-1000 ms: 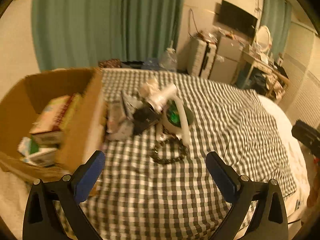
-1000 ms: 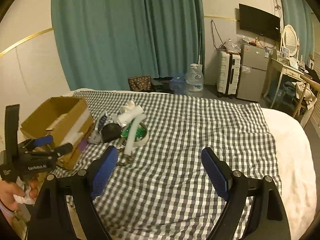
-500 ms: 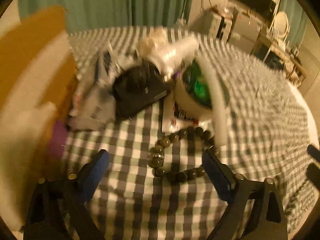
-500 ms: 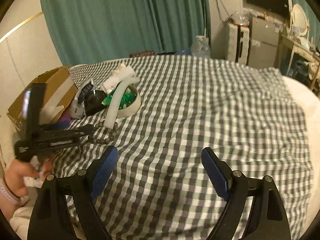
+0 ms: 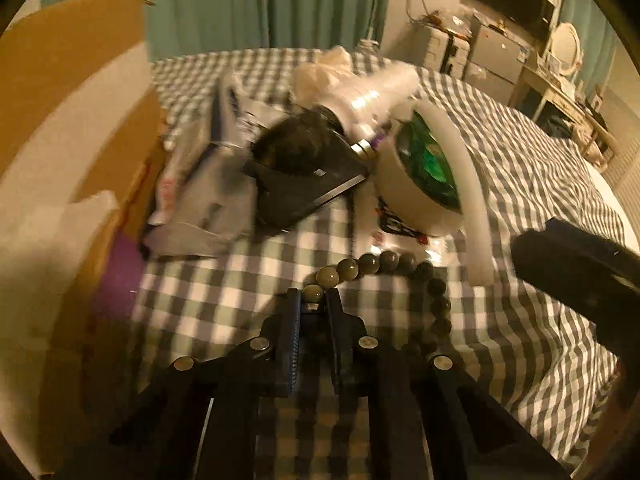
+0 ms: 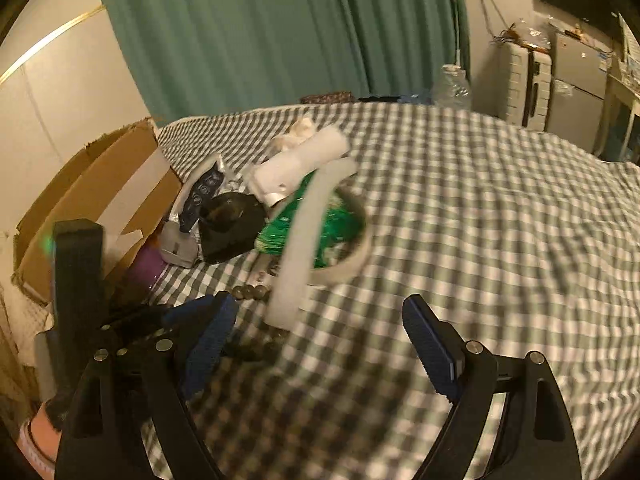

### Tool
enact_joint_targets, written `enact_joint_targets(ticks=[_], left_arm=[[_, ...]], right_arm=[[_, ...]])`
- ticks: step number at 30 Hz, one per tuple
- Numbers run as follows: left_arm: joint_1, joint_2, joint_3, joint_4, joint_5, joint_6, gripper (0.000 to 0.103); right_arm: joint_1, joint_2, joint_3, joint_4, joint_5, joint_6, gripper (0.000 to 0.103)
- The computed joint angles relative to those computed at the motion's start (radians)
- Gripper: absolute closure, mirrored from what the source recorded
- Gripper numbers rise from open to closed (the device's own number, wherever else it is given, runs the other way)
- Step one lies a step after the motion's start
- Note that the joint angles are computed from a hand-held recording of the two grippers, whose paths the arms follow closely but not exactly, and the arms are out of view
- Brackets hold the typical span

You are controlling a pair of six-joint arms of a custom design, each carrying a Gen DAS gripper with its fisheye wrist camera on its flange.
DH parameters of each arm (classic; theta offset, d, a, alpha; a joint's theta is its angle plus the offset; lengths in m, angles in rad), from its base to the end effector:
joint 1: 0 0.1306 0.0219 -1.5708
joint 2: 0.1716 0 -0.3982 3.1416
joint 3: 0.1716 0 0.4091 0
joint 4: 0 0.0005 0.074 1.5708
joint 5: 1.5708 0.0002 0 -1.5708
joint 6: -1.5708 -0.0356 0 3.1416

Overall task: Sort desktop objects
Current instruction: 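Grasp the bead bracelet with the left tool while the right tool grasps the white tube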

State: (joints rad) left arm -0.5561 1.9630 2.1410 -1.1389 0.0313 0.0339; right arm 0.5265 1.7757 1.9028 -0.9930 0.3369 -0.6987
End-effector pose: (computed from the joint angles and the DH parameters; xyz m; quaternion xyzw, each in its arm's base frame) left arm 0.5936 -0.3709 0.4497 0.2507 0.9202 -0.1016 0.2829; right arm 0.5627 0.3128 0.4707 0.1372 0.9168 0.0669 0.3689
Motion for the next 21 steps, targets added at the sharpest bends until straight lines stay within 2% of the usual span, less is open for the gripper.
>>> enact_joint_targets(ticks=[1, 5, 6, 7, 8, 9, 11, 15, 21], left_arm=[[0.005, -0.005, -0.005, 0.009, -0.006, -0.002, 0.091], [0.031, 0.016, 0.022, 0.003, 0.026, 0.036, 0.091], [0.037, 0.011, 0.013, 0.013, 0.037, 0.052, 0.091], [0.042, 0.011, 0.013, 0.014, 0.051, 0.06, 0.091], [0.043, 0.009, 0.009, 0.019, 0.05, 0.061, 0.091], [0.045, 0.004, 0.001, 0.025, 0.049, 0.057, 0.091], [0.045, -0.004, -0.008, 0.031, 0.058, 0.049, 0.091], [0.038, -0.021, -0.017, 0.041, 0.09, 0.031, 0.091], [0.027, -0.103, -0.102, 0.132, 0.093, -0.001, 0.091]], right_arm=[[-0.002, 0.011, 0.009, 0.003, -0.01, -0.007, 0.029], [-0.021, 0.047, 0.033, 0.013, -0.079, -0.047, 0.039], [-0.027, 0.056, 0.04, 0.009, -0.091, -0.058, 0.046], [-0.032, 0.061, 0.042, 0.009, -0.107, -0.07, 0.06], [-0.038, 0.063, 0.036, 0.021, -0.132, -0.081, 0.069], [-0.041, 0.065, 0.035, 0.024, -0.147, -0.084, 0.087], [-0.038, 0.061, 0.031, 0.015, -0.149, -0.08, 0.089], [-0.021, 0.03, 0.019, 0.003, -0.104, -0.06, 0.089], [0.006, -0.045, -0.016, -0.009, -0.029, -0.061, 0.089]])
